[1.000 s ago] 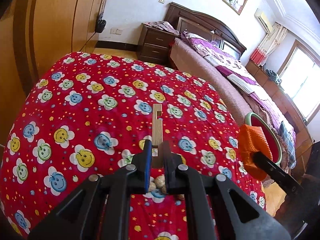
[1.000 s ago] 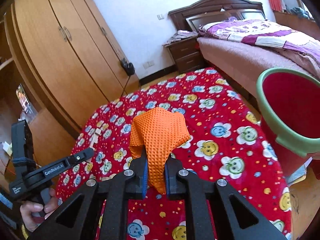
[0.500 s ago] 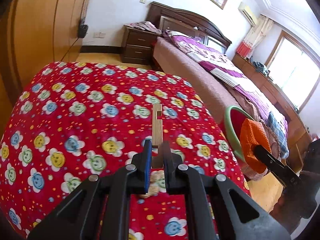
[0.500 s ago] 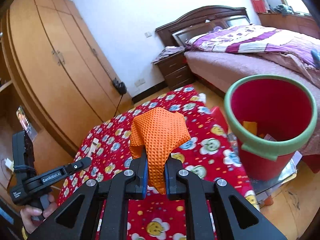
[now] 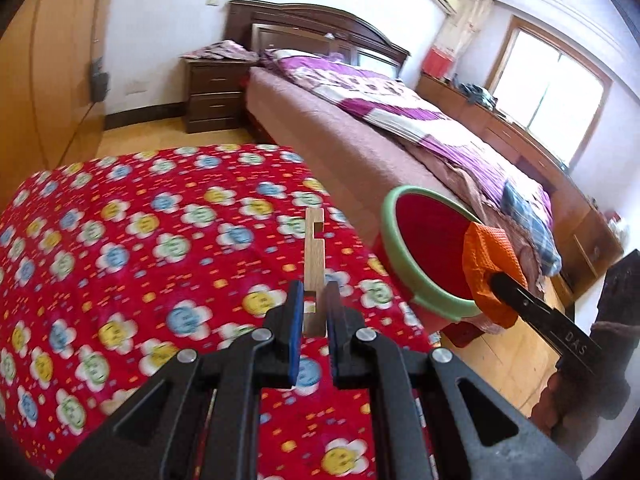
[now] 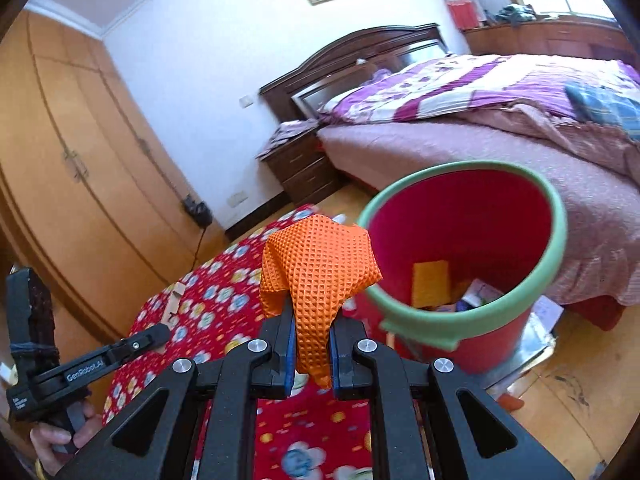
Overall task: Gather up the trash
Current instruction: 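Carry the wooden stick and orange mesh bag over the red bucket with both grippers, then open both grippers to drop the orange bag and wooden stick into the bucket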
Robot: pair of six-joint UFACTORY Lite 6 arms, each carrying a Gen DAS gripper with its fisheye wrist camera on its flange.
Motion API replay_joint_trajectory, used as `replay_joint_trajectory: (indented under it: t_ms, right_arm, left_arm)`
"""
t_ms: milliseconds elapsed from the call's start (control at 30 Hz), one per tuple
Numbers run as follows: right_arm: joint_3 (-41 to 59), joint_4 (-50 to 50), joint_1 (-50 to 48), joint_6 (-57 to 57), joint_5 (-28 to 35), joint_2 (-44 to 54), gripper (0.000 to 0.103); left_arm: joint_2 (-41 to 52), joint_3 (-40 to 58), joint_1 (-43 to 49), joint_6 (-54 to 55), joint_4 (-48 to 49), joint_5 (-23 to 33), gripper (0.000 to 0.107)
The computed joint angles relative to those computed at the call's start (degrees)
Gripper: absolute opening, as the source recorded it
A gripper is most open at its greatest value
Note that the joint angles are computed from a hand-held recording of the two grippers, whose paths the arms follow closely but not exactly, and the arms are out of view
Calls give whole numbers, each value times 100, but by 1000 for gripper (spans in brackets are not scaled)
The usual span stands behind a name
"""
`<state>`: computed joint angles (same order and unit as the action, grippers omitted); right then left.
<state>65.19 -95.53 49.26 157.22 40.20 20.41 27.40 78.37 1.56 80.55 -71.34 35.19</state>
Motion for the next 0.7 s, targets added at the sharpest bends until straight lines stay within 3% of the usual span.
replay_joint_trajectory:
  t_ms: [467,700]
  right_arm:
    - [-1222,-42,-903,318,-118,-631,16]
    - [-1737,-850,-1400,1054,-373,-864,32]
  left_arm:
    - [822,1069,-1323,-886,442,-396,10]
    - [1250,1616,-1756,-1228,687,-575,10]
